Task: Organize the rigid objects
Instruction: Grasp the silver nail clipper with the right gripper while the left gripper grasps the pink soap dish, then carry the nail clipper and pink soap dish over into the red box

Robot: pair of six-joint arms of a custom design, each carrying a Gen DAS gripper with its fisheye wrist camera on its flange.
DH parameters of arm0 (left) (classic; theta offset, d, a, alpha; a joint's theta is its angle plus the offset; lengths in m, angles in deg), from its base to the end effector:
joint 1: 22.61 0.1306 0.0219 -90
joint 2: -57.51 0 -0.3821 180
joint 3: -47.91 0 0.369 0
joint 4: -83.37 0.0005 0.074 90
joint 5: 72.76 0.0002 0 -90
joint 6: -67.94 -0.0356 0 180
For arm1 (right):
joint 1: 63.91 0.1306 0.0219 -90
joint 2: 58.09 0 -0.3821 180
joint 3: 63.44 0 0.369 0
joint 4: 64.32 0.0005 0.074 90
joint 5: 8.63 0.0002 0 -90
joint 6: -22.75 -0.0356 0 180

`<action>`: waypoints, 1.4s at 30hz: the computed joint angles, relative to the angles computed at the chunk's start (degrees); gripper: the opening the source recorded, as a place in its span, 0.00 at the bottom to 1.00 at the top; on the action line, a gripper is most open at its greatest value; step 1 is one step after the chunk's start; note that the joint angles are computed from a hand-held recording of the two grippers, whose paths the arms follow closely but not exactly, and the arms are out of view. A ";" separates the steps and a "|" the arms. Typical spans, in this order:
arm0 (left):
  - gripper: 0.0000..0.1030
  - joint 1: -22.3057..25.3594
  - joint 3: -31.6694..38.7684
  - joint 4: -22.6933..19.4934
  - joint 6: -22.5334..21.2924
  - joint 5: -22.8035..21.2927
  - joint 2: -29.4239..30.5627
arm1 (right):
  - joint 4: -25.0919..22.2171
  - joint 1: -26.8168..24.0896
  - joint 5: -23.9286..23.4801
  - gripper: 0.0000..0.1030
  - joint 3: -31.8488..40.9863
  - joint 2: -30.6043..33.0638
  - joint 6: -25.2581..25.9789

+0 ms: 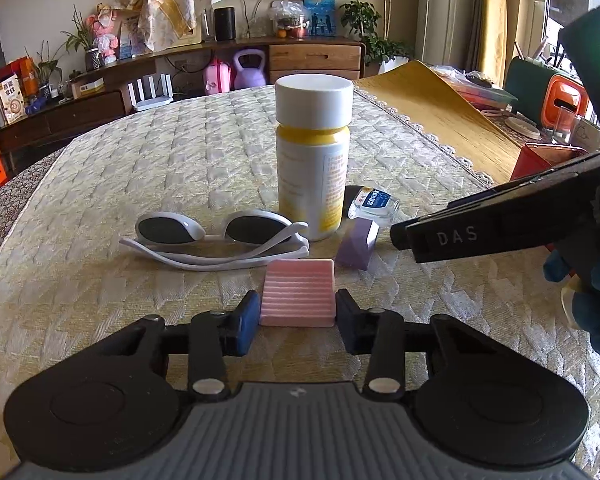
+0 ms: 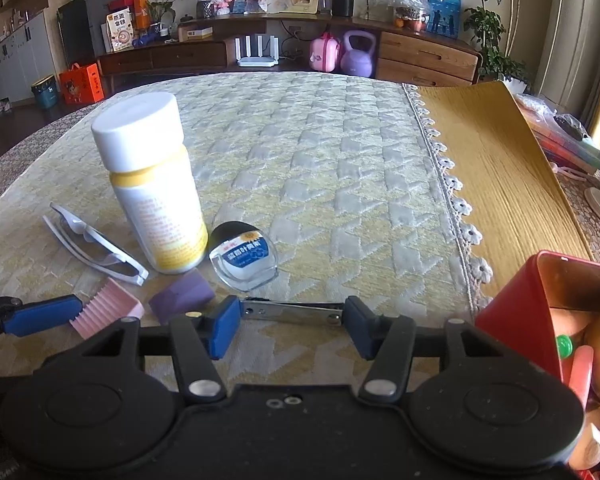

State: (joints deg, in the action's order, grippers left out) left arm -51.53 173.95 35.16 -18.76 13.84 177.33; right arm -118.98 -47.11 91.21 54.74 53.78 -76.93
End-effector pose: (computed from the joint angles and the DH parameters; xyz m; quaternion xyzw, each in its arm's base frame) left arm 0.5785 -0.3178 0.4287 0.1907 0.8931 -0.0868 0.3982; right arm 0.5795 0.1681 0.4441 -0.0274 0.9313 0.0031 0.3631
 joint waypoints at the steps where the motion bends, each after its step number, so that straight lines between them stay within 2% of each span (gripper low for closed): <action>1: 0.39 -0.07 0.01 0.05 -0.19 -0.19 0.01 | -0.05 -0.01 -0.02 0.55 -0.26 -0.27 -0.18; 13: 0.38 -0.55 -0.68 -1.24 0.06 -0.71 -1.05 | 0.90 0.01 -1.99 0.55 -5.51 -6.72 -2.07; 27: 0.38 -2.38 -1.28 -2.22 0.28 -0.67 -4.75 | 1.71 -0.14 -2.50 0.55 -12.05 -17.38 -1.65; 35: 0.38 -4.81 1.41 -3.60 -0.19 0.20 -5.55 | 2.50 -1.81 -2.11 0.55 -16.29 -23.16 -1.49; 42: 0.38 -7.55 6.78 -6.03 -0.85 0.25 -3.34 | 3.15 -5.03 -2.04 0.55 -19.87 -27.40 -1.43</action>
